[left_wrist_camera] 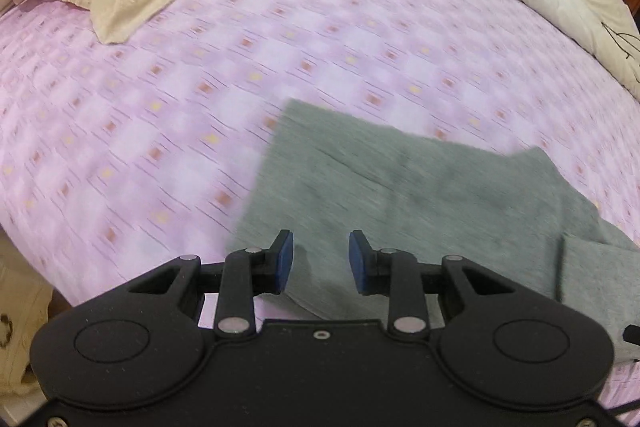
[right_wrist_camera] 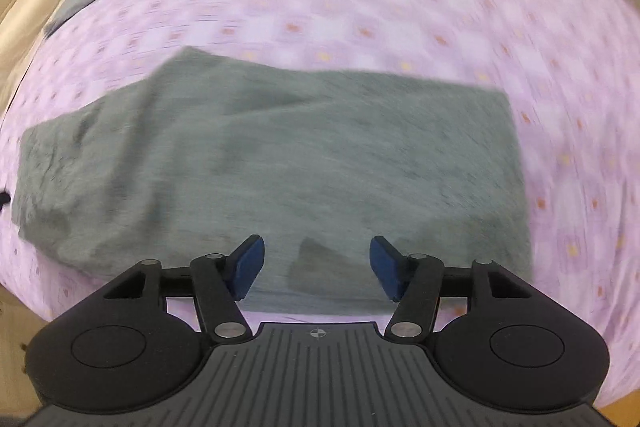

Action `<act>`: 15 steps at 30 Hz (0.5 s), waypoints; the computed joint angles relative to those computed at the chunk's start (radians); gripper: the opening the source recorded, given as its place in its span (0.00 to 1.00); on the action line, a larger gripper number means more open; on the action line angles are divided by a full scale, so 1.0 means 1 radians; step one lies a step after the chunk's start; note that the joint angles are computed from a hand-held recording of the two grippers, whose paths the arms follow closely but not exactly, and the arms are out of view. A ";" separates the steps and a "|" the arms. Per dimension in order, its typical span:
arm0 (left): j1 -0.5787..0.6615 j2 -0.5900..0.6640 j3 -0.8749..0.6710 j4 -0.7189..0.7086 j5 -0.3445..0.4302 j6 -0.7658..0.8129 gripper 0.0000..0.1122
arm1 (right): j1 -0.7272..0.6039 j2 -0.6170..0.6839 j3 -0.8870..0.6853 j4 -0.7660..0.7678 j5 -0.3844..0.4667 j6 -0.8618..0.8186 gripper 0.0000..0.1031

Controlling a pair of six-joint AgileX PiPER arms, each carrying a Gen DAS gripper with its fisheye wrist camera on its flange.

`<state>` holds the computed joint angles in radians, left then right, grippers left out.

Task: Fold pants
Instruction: 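Withdraw both open tools from the folded pants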

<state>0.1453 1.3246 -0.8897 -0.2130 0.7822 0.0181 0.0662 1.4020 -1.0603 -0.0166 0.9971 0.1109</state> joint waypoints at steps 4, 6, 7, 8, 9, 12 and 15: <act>0.149 0.123 -0.045 -0.122 -0.003 0.269 0.36 | 0.198 0.035 -0.047 -0.061 0.005 0.169 0.56; 0.206 0.190 -0.078 -0.191 0.034 0.359 0.36 | 0.282 0.063 -0.085 -0.092 0.013 0.248 0.55; 0.239 0.232 -0.097 -0.247 0.063 0.417 0.36 | 0.312 0.078 -0.105 -0.100 0.017 0.274 0.55; 0.263 0.270 -0.118 -0.289 0.095 0.464 0.36 | 0.328 0.085 -0.122 -0.104 0.025 0.285 0.55; 0.277 0.301 -0.137 -0.314 0.123 0.496 0.36 | 0.353 0.099 -0.144 -0.111 0.033 0.306 0.55; 0.287 0.373 -0.164 -0.372 0.152 0.582 0.36 | 0.397 0.139 -0.200 -0.131 0.048 0.346 0.55; 0.275 0.437 -0.190 -0.380 0.156 0.612 0.38 | 0.423 0.173 -0.258 -0.143 0.077 0.370 0.55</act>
<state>0.4201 1.7611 -1.0801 -0.5933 0.9386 0.6304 0.4895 1.5755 -1.3184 -0.1597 1.0740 0.4804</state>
